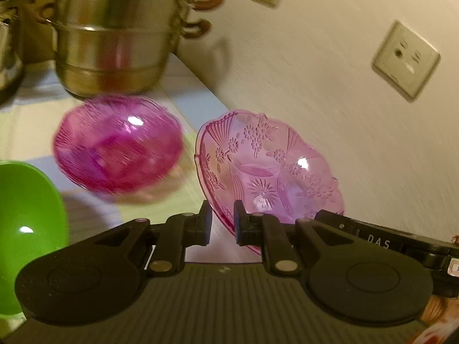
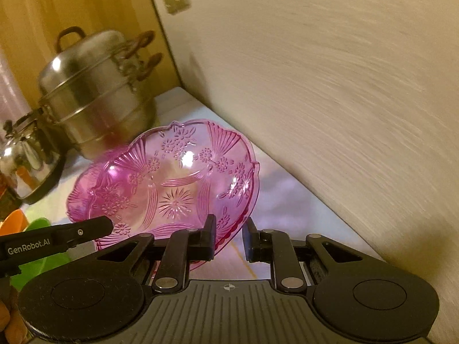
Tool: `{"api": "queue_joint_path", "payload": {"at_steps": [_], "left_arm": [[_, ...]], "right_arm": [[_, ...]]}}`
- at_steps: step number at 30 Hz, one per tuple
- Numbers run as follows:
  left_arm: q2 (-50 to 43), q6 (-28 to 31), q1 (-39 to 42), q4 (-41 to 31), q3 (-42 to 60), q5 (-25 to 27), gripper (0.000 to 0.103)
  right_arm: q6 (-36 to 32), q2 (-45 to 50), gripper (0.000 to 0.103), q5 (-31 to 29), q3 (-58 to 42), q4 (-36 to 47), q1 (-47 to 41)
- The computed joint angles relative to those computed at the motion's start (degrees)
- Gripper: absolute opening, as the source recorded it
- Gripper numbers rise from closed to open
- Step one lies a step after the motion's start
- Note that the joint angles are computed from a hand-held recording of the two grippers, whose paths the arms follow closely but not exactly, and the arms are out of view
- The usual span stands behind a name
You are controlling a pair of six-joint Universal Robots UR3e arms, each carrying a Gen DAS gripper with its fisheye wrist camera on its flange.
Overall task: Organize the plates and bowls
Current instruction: 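Lift the large pink dish with both grippers over the pink dish stack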
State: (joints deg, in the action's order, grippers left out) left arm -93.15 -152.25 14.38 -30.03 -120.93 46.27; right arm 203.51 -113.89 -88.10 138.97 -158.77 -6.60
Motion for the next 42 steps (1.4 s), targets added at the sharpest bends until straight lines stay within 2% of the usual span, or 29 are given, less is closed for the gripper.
{"api": "queue_joint_path", "payload": {"at_steps": [9, 15, 20, 30, 42], "left_arm": [[-5.57, -5.08, 3.68, 5.19, 7.70, 2.17, 0.013], [-10.62, -8.21, 5.15, 6.47, 13.16, 4.25, 0.014], [-14.34, -10.44, 5.30, 8.60, 16.09, 7.58, 0.013], [-20.96, -12.69, 3.91, 9.38, 22.19, 12.38, 0.013], [-24.26, -12.88, 2.29, 6.61, 26.39, 14.71, 0.014]], "right_arm": [[1.17, 19.94, 0.019, -1.17, -15.89, -6.51, 7.96], [-0.45, 30.67, 0.019, -1.27, -26.91, -6.73, 11.30], [-0.57, 38.32, 0.019, 1.37, -34.26, -5.26, 11.85], [-1.65, 47.88, 0.019, 1.28, -43.26, -3.58, 12.97], [-2.49, 52.35, 0.019, 1.18, -46.95, -2.73, 12.71]]}}
